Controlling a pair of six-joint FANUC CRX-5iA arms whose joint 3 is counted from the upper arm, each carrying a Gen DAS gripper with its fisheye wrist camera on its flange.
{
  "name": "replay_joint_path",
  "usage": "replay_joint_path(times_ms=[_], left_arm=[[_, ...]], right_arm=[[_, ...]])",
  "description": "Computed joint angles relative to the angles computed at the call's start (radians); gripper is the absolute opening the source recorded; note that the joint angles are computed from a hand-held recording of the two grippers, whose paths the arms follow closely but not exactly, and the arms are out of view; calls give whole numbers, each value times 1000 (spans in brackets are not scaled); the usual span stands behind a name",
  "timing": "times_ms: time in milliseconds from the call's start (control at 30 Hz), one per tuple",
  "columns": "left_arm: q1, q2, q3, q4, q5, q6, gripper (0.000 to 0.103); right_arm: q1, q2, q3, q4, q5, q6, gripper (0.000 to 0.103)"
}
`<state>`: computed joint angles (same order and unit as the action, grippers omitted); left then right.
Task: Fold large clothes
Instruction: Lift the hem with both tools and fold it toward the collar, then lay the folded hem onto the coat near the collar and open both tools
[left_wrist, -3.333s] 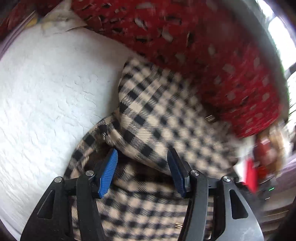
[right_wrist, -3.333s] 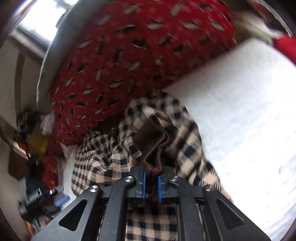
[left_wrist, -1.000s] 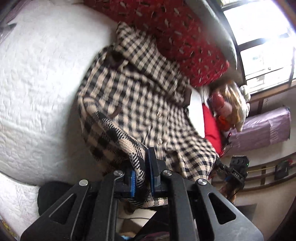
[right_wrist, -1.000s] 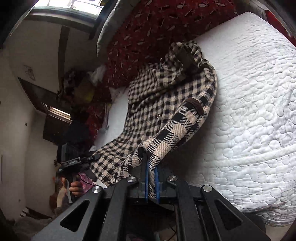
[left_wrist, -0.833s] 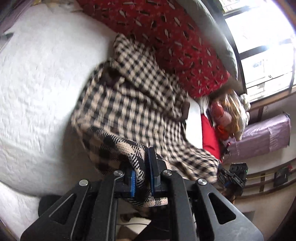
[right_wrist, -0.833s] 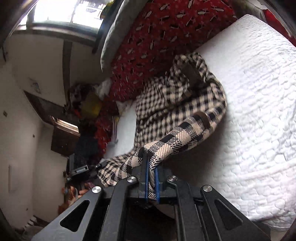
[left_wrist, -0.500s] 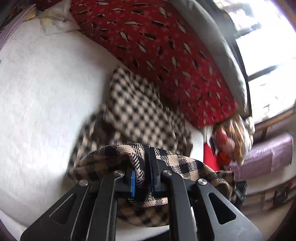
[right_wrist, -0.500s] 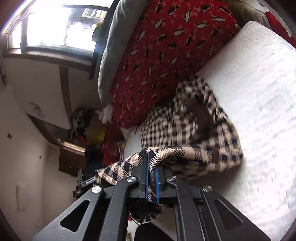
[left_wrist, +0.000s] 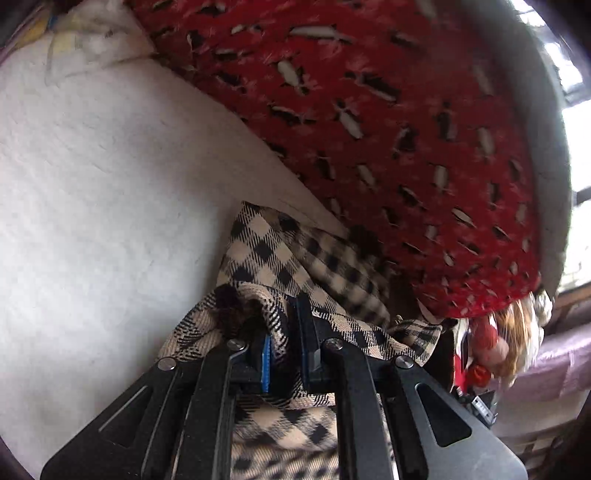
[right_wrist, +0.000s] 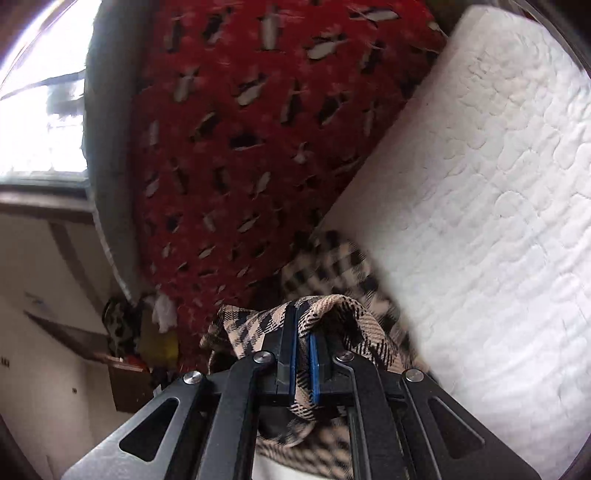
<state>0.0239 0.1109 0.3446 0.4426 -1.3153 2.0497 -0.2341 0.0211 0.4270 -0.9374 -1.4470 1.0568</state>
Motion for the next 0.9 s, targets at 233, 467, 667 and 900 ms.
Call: replay_joint_path(times_ms=[233,467,667,900], left_arm=[[35,45,-13,122,5,46,9],[73,7,15,204,29,-46,29],[112,-17,56,153,-8,-56,42],[-10,108,238,-2,-240,-112,43]], right_arm=[[-9,45,2,-19,-5,-64,10],[-80,-2,-20,-89,83,-4,26],[-33,8,79,32,-15,142,34],[81,60,165,59,-175,242,40]])
